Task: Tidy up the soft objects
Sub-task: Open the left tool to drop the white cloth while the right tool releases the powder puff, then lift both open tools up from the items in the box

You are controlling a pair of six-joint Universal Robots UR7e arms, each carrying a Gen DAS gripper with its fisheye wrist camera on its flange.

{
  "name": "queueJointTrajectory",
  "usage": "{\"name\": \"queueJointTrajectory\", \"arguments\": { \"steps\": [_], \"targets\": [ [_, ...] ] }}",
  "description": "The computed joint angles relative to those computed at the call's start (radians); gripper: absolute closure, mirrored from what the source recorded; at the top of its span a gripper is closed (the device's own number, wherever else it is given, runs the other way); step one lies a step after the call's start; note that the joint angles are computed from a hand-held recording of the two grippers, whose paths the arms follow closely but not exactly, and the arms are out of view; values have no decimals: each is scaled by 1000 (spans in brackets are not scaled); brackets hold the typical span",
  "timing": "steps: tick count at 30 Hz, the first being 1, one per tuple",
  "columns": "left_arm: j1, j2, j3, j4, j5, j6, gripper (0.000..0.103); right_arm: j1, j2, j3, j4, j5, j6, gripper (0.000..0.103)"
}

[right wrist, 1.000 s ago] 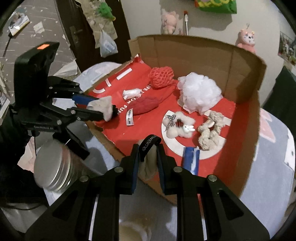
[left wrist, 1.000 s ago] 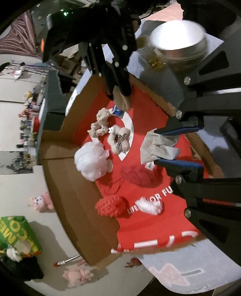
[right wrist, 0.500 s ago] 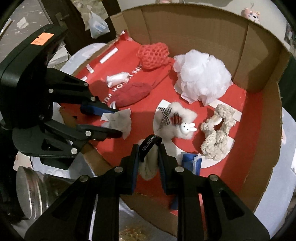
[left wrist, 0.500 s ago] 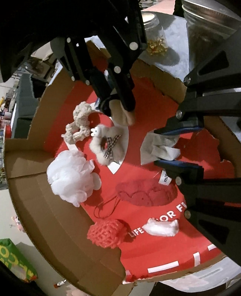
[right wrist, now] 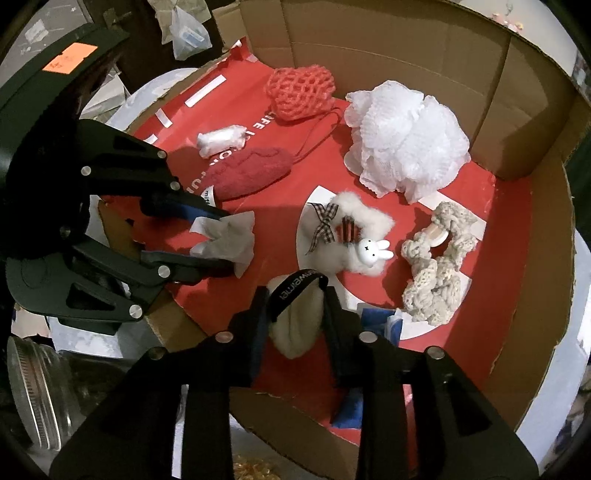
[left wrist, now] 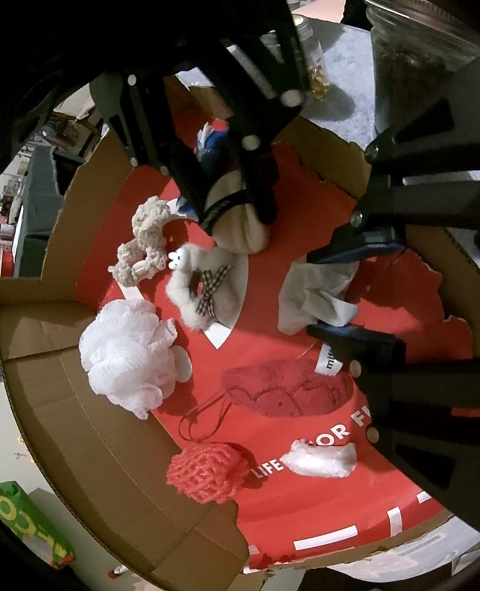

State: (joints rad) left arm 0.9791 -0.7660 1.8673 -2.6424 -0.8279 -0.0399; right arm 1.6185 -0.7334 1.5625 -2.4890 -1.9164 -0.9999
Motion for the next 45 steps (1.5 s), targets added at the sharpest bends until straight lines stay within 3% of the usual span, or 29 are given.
{"name": "queueJointTrajectory", "arguments": {
  "steps": [2,6,12,15,24,34,45],
  "targets": [
    [0,3,0,-6,0,2,62,1,3,6,-23,-6,-4,45],
    [-1,5,6,-27,3,4,58,0,4,21,-59,-6,-20,45],
    [-13,-10,33,-79,16,-12,41,5,-4,38,-102,-11,-20,44],
    [-27,-34,69,-126,22,-45,31,8,-20,52,-131,-7,-3,32],
    [-88,-86,184,-282,100,-174,9,13,-88,130,-263,-20,140,30],
    [-98,-108,245,-320,166,-387,7,5,-135,242,-430,-41,232,26],
    [-91,-107,260,-261,189,-525,7,-13,-136,279,-490,-32,286,26]
  ]
}}
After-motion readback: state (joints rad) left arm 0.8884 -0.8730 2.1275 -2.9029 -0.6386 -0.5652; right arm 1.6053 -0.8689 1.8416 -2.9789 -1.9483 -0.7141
